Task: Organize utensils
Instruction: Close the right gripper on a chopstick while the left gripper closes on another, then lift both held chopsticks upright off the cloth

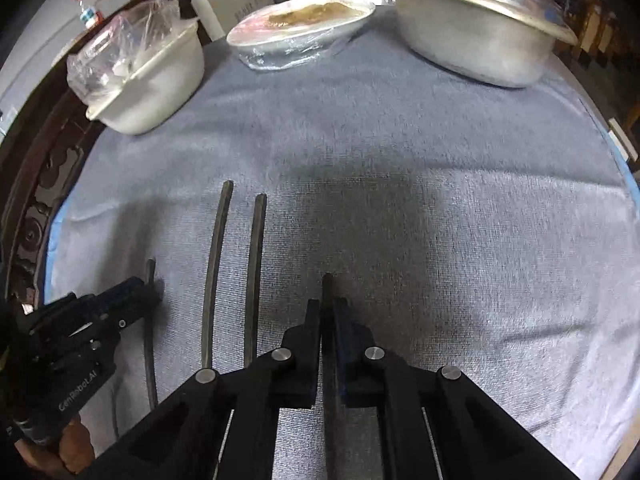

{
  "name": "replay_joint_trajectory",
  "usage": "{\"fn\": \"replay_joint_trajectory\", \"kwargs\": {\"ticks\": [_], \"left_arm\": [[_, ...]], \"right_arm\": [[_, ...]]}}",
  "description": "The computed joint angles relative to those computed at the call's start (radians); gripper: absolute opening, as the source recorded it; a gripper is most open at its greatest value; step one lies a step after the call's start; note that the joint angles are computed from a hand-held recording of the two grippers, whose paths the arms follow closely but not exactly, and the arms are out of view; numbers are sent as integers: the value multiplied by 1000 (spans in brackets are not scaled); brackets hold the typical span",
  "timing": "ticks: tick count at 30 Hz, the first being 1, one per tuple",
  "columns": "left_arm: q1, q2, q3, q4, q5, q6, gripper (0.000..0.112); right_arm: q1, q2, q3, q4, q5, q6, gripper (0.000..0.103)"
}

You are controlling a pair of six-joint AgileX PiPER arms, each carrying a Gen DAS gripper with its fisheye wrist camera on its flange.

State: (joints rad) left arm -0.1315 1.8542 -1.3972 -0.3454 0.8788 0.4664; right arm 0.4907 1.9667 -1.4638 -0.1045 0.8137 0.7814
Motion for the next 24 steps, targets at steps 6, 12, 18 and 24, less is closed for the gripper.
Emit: {"fn": "replay_joint_trajectory", "kwargs": {"ticks": [6, 12, 18, 24], "left_arm": [[-26, -15, 39, 22, -71, -8, 9], [37, -57, 89, -59, -68, 37, 5], [136, -225, 190, -189, -63, 161, 5], [290, -447, 262, -313, -31, 290, 5]], "right_arm": [[25, -8, 31, -66, -41, 24, 7], [54, -126, 188, -130, -149, 138, 7], [161, -337, 327, -373, -174, 405, 7], [362, -523, 395, -665, -63, 725, 7]]}}
